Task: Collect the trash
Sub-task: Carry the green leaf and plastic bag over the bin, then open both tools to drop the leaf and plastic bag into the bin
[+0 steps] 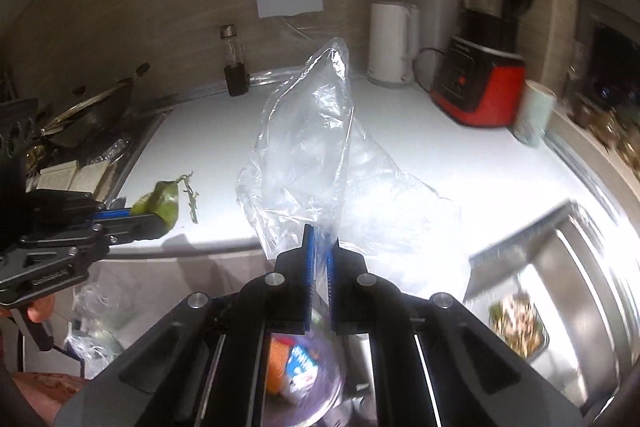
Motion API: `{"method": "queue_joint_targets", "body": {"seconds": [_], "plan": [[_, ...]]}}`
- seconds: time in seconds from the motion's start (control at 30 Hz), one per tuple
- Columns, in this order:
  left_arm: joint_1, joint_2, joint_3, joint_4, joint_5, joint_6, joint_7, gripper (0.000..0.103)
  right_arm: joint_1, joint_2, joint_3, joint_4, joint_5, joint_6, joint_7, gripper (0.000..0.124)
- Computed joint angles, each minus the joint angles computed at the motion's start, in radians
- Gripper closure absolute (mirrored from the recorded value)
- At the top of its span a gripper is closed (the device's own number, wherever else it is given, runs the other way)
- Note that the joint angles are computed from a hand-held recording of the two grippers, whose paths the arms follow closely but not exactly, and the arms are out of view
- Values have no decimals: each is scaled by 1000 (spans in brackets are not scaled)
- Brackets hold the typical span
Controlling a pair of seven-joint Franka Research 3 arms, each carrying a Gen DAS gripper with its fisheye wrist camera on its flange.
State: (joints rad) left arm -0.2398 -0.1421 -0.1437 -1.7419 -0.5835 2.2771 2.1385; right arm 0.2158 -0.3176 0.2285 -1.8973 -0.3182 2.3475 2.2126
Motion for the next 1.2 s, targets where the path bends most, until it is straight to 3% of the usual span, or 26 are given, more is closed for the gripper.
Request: {"method": "queue_joint_targets", "body": {"seconds": [0.2,0.4,0.57,0.63,0.67,0.7,0.97,1.2], "plan": [[-16,-98,30,-197,-19,-67,102,100,20,-84,74,-77,8,-96,151,117],[-18,-46,26,-296,-3,-54,125,100,50,-95,114,-95,0,-154,236,117],[-7,39,-16,-305,82,-31,110,98,69,-85,123,-87,-15,-184,276,117],[-4,61,-26,-304,88,-31,93,83,76,-79,120,-80,-20,-195,279,117],[-2,57,-30,-318,86,-20,83,59,80,-76,118,-77,-20,-199,281,117],[-1,57,-34,-323,81,-6,72,46,83,-73,116,-76,-20,-203,283,117],[3,-12,-10,-317,17,10,98,37,102,-58,96,-76,-12,-198,286,117],[27,-116,48,-304,62,53,29,27,129,5,73,-101,19,-105,247,117]]}}
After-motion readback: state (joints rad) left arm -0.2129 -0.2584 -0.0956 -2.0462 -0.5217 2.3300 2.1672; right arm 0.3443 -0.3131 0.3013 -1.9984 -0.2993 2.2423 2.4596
